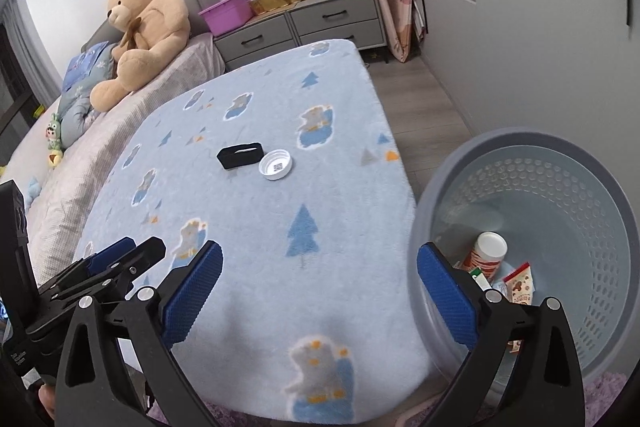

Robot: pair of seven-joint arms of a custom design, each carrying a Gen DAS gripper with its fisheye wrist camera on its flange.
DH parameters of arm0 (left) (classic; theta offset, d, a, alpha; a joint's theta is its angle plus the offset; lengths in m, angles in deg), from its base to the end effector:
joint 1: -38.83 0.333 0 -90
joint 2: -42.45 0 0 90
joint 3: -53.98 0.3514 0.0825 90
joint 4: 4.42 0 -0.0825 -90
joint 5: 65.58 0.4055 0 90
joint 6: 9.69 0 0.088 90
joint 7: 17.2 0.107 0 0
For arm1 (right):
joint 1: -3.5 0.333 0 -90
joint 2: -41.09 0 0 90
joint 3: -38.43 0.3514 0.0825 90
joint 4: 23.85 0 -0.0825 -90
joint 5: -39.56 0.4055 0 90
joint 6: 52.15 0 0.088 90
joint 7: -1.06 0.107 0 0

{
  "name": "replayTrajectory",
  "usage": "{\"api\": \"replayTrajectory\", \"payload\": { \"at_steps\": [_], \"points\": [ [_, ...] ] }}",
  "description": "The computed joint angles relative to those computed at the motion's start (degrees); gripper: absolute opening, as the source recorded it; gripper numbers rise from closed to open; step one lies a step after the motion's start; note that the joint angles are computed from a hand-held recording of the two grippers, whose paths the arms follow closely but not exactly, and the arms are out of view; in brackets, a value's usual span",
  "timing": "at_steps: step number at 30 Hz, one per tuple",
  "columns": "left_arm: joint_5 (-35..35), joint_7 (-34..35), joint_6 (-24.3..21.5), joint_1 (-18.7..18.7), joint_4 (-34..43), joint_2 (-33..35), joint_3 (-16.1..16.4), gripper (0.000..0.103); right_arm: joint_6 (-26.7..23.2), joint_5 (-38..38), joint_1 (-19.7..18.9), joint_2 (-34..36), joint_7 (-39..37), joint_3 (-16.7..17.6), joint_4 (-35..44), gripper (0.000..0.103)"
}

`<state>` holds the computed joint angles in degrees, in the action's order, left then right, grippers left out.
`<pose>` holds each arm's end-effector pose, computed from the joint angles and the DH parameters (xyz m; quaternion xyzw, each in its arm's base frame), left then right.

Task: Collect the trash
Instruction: 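Move both open grippers back toward the black band and white lid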

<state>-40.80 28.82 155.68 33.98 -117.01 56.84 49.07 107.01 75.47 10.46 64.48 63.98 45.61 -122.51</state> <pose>0.6598 -0.1340 0.4424 -0.7353 0.5855 -0.2729 0.2053 0.7196 0.1414 0.4388 -0.7119 0.5973 -0.0990 0.3559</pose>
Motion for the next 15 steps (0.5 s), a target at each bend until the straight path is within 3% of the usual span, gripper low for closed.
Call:
{"api": "replayTrajectory", "payload": {
  "at_steps": [15],
  "points": [
    [-1.9,0.8,-1.1,2.0,2.7,2.5,0.6,0.065,-3.5,-6.3,2.7,6.0,4.0,-1.1,8.8,0.096]
  ]
}}
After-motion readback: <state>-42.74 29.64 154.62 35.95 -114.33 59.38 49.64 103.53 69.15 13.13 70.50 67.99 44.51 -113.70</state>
